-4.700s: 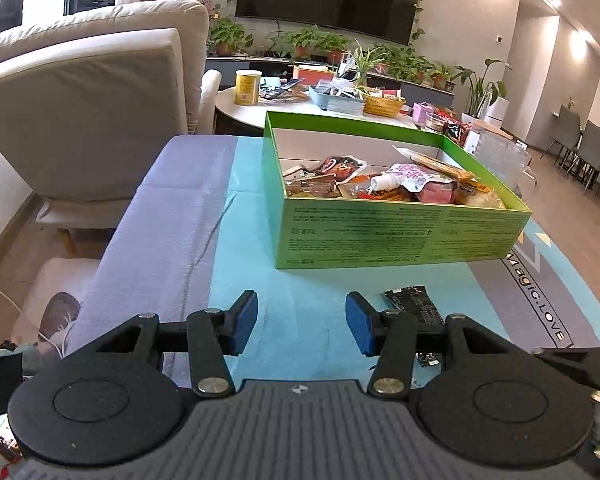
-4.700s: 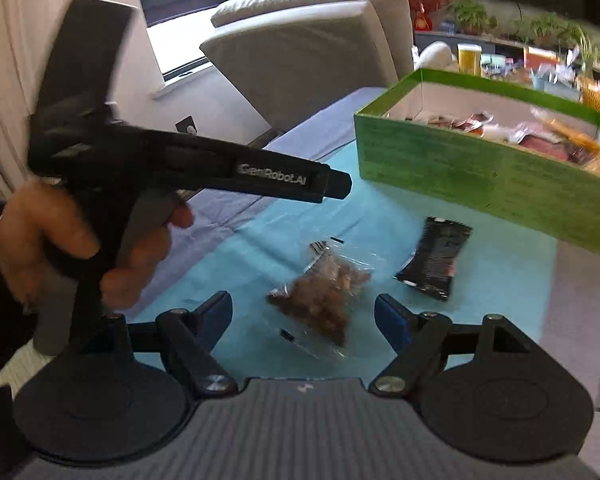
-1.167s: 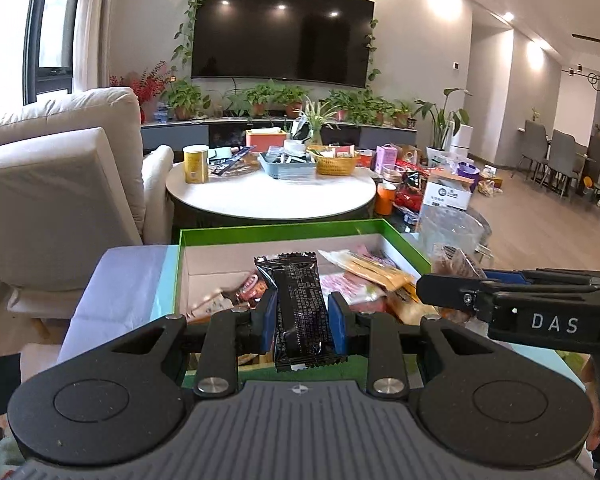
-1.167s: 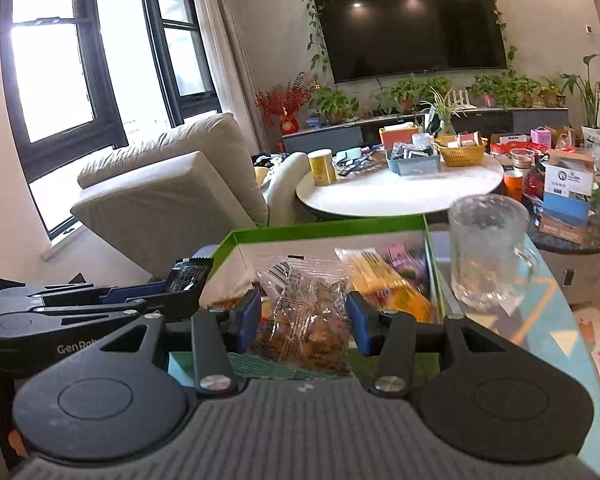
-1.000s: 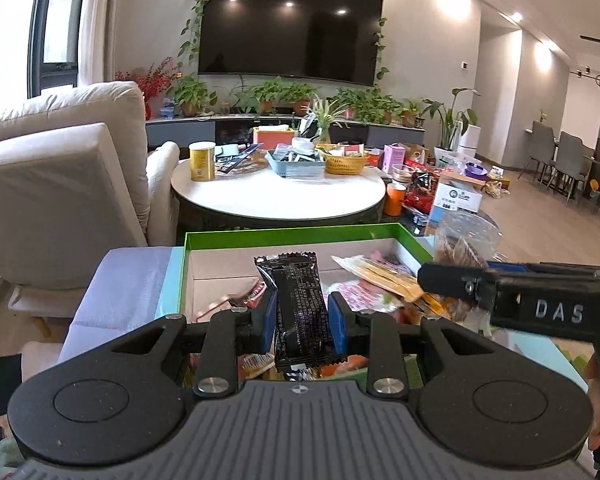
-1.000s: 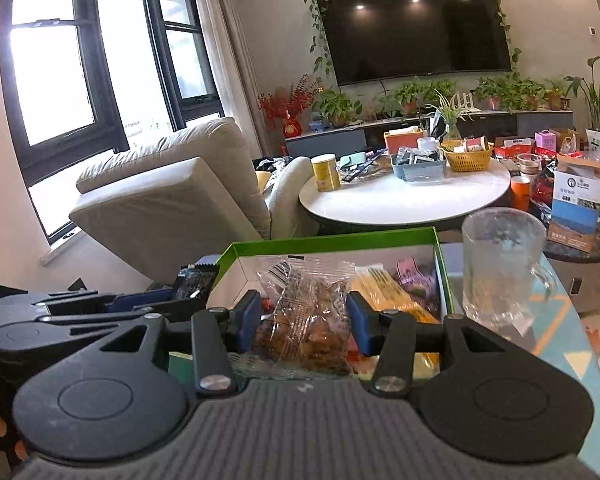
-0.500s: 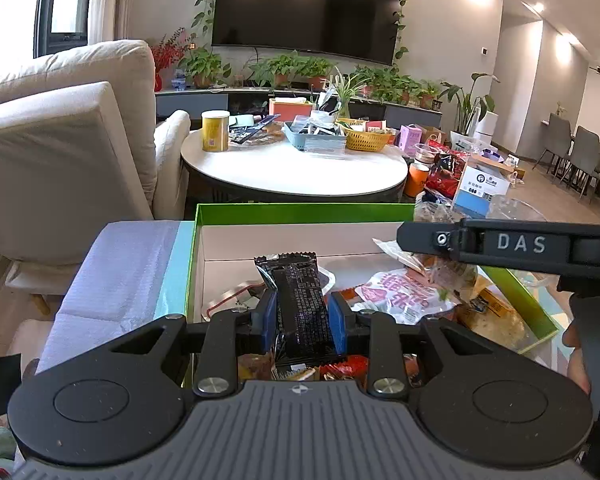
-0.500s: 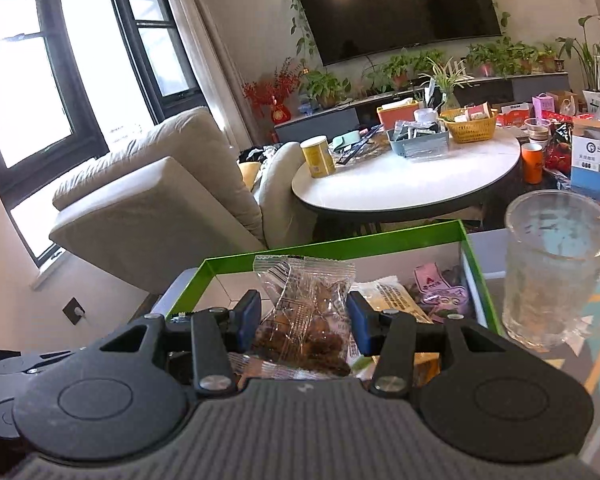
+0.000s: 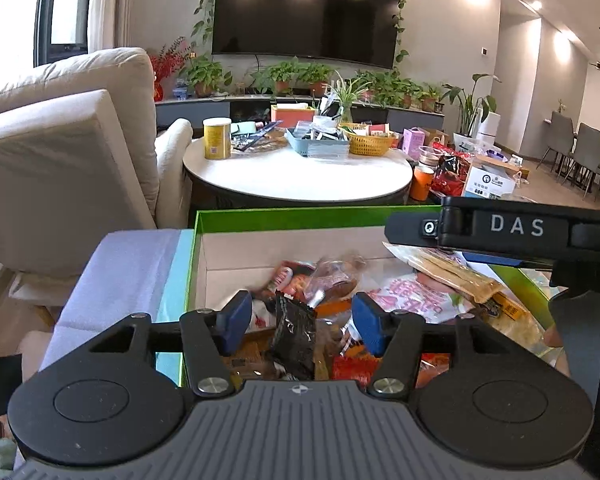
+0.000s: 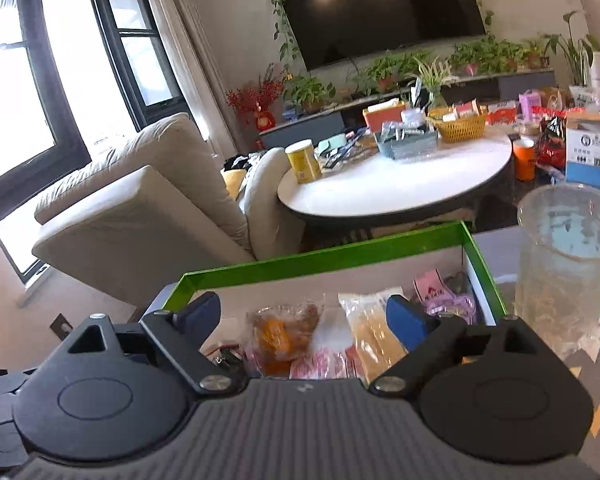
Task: Organize snacks
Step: 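Lift the black bar and nut bag with both tools into the green box, then open both tools over the box and pull them back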
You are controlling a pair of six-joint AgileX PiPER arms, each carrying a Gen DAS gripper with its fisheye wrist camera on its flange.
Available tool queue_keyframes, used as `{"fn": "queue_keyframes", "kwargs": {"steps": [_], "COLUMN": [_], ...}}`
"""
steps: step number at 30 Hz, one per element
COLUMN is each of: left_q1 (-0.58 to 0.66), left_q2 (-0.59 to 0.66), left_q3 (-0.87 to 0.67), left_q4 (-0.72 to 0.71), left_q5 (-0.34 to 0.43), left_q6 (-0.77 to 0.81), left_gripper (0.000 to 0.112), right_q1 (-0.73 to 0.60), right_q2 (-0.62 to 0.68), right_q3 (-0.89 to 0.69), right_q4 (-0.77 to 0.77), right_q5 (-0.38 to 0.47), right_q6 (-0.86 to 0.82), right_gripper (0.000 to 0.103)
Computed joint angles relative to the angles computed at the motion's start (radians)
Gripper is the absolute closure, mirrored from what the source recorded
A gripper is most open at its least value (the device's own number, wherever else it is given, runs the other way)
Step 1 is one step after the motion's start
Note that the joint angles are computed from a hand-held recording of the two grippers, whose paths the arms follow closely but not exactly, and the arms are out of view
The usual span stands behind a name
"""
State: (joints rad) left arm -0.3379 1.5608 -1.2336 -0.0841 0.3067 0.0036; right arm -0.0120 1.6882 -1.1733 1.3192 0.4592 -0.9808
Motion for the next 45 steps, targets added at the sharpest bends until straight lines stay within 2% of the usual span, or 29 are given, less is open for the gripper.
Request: {"fn": "queue_keyframes", "kwargs": {"steps": [2, 7, 11, 14, 19, 24, 29, 33, 41, 45], "left_q1": [-0.001, -0.023, -0.044, -0.065, -0.132, -0.179, -0.246, -0.273, -0.406, -0.456], "left_q2": [-0.012, -0.074, -0.132, -0.190, -0.288, -0.389, -0.465, -0.509, -0.591, -0.605], "left_q3": [0.007, 0.049, 0.086, 0.141, 0.225, 0.292, 0.330, 0.338, 0.353, 0.351], "left_q4": [-0.017, 0.059, 0.138, 0.216, 0.410, 0.472, 0.563, 0.497, 0.685, 0.752], "left_q5": [0.005, -0.001, 0.006, 0.004, 0.027, 0.058, 0.135, 0.187, 0.295, 0.338], "left_q6": [0.011, -0.059, -0.147, -0.242, -0.410, -0.512, -0.620, -0.579, -0.779, -0.844], "left_gripper": [0.059, 0.059, 0.059, 0.054, 0.052, 0.049, 0.049, 0.049, 0.047, 0.042], "right_q1": [-0.006, -0.019, -0.029, -0.043, -0.043, -0.038, -0.057, -0.059, -0.125, -0.157], "right_q2": [-0.021, -0.071, -0.132, -0.186, -0.282, -0.381, -0.476, -0.541, -0.654, -0.679], "right_q3": [0.019, 0.048, 0.093, 0.134, 0.212, 0.286, 0.351, 0.390, 0.455, 0.471], "right_q4": [-0.008, -0.025, -0.008, 0.010, 0.002, -0.026, -0.010, -0.036, -0.056, -0.052], "right_q5": [0.001, 0.015, 0.015, 0.020, 0.006, -0.001, 0.007, 0.006, 0.046, 0.065], "right_q6": [0.007, 0.009, -0.017, -0.038, -0.053, -0.044, -0.051, -0.041, -0.014, -0.022], "right_gripper": [0.049, 0.049, 0.049, 0.049, 0.049, 0.049, 0.049, 0.049, 0.049, 0.049]}}
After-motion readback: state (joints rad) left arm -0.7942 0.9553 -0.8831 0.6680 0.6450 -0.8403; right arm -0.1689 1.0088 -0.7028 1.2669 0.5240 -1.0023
